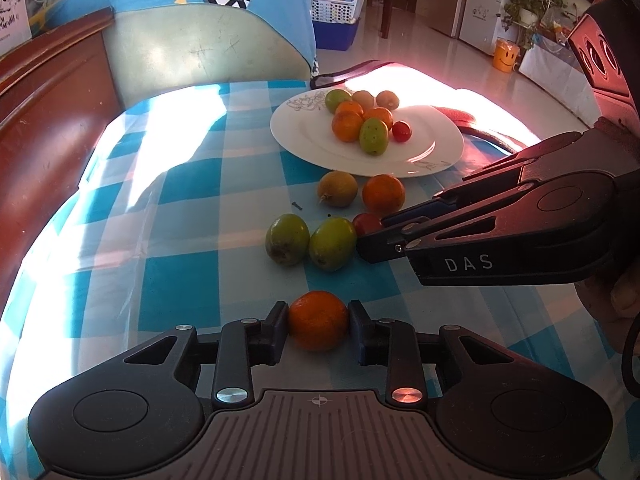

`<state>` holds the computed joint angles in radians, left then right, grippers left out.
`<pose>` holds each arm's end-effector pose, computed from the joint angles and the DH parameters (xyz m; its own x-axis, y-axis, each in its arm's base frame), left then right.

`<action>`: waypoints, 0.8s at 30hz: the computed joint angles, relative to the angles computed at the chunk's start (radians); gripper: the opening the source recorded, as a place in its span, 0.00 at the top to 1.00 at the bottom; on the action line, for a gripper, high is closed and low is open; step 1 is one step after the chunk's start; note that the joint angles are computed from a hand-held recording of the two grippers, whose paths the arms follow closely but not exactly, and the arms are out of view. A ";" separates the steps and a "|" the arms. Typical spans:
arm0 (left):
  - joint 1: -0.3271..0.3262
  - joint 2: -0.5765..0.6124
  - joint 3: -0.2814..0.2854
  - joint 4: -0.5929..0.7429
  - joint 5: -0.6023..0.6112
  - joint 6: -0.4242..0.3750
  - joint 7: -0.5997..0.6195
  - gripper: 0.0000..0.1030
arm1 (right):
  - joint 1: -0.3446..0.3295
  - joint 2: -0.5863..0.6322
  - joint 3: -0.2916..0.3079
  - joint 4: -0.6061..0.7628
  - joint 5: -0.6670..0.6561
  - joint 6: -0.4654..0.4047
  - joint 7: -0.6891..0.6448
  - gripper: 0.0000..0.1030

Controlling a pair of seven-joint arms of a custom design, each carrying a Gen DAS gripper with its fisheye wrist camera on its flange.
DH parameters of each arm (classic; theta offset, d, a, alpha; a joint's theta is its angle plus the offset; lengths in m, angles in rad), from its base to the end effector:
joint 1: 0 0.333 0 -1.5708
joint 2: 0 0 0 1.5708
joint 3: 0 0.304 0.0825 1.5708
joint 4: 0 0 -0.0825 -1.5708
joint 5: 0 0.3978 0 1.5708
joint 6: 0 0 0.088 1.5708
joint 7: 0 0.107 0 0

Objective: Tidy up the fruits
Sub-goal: 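Grasp a tangerine with the left tool while the right tool grasps a red cherry tomato, then carry the tangerine and tomato onto the white plate and open both tools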

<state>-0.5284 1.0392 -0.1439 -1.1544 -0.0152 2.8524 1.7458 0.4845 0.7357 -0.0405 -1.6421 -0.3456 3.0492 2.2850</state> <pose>0.6611 -0.4694 0.2246 -0.6671 -0.7445 0.0278 -0.5937 0.5087 -0.6235 0.6473 0.3428 0.2402 0.1418 -0.9737 -0.1785 -0.7980 -0.0057 -0.6027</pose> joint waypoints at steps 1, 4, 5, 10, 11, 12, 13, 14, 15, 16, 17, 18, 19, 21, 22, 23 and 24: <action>-0.001 -0.001 0.001 -0.001 0.000 -0.003 -0.001 0.72 | -0.002 -0.003 0.002 -0.003 0.000 0.001 -0.002 0.81; -0.003 -0.006 0.003 -0.002 0.002 -0.009 -0.007 0.72 | 0.000 -0.014 -0.001 -0.019 -0.002 0.013 -0.002 0.81; -0.004 -0.008 0.006 -0.004 0.004 -0.009 -0.010 0.72 | -0.002 -0.019 0.001 -0.026 -0.001 0.020 -0.003 0.81; -0.006 -0.029 0.010 -0.031 0.009 0.019 -0.015 0.72 | -0.005 -0.044 0.001 -0.058 0.001 0.052 -0.006 0.81; -0.008 -0.031 0.014 -0.033 0.010 0.024 -0.019 0.72 | -0.001 -0.050 -0.004 -0.066 0.000 0.060 -0.005 0.81; -0.012 -0.036 0.020 -0.038 0.012 0.033 -0.025 0.72 | 0.005 -0.056 -0.011 -0.073 -0.003 0.067 -0.004 0.81; -0.015 -0.039 0.025 -0.039 0.014 0.041 -0.031 0.72 | 0.012 -0.062 -0.021 -0.080 -0.005 0.074 -0.002 0.81; -0.019 -0.040 0.031 -0.039 0.016 0.048 -0.037 0.72 | 0.020 -0.068 -0.031 -0.088 -0.007 0.082 0.002 0.81; -0.024 -0.042 0.037 -0.039 0.019 0.054 -0.042 0.72 | 0.026 -0.076 -0.040 -0.098 -0.008 0.090 0.006 0.81; -0.033 -0.044 0.050 -0.039 0.026 0.063 -0.051 0.72 | 0.031 -0.082 -0.048 -0.105 -0.009 0.096 0.010 0.81; -0.037 -0.045 0.056 -0.038 0.031 0.070 -0.055 0.72 | 0.042 -0.091 -0.063 -0.115 -0.012 0.104 0.016 0.81; -0.039 -0.046 0.058 -0.037 0.034 0.078 -0.057 0.72 | 0.056 -0.099 -0.081 -0.124 -0.015 0.112 0.023 0.81; -0.037 -0.044 0.053 -0.029 0.034 0.084 -0.056 0.72 | 0.069 -0.108 -0.099 -0.134 -0.018 0.120 0.031 0.81; -0.037 -0.036 0.050 -0.009 0.032 0.086 -0.057 0.72 | 0.094 -0.126 -0.134 -0.153 -0.023 0.137 0.045 0.81; -0.040 -0.028 0.052 0.009 0.033 0.087 -0.059 0.72 | 0.105 -0.134 -0.148 -0.161 -0.025 0.144 0.050 0.81; -0.043 -0.018 0.053 0.030 0.035 0.083 -0.059 0.72 | 0.116 -0.143 -0.165 -0.170 -0.028 0.155 0.053 0.81; -0.043 -0.008 0.050 0.051 0.035 0.079 -0.056 0.72 | 0.124 -0.149 -0.177 -0.176 -0.031 0.159 0.054 0.81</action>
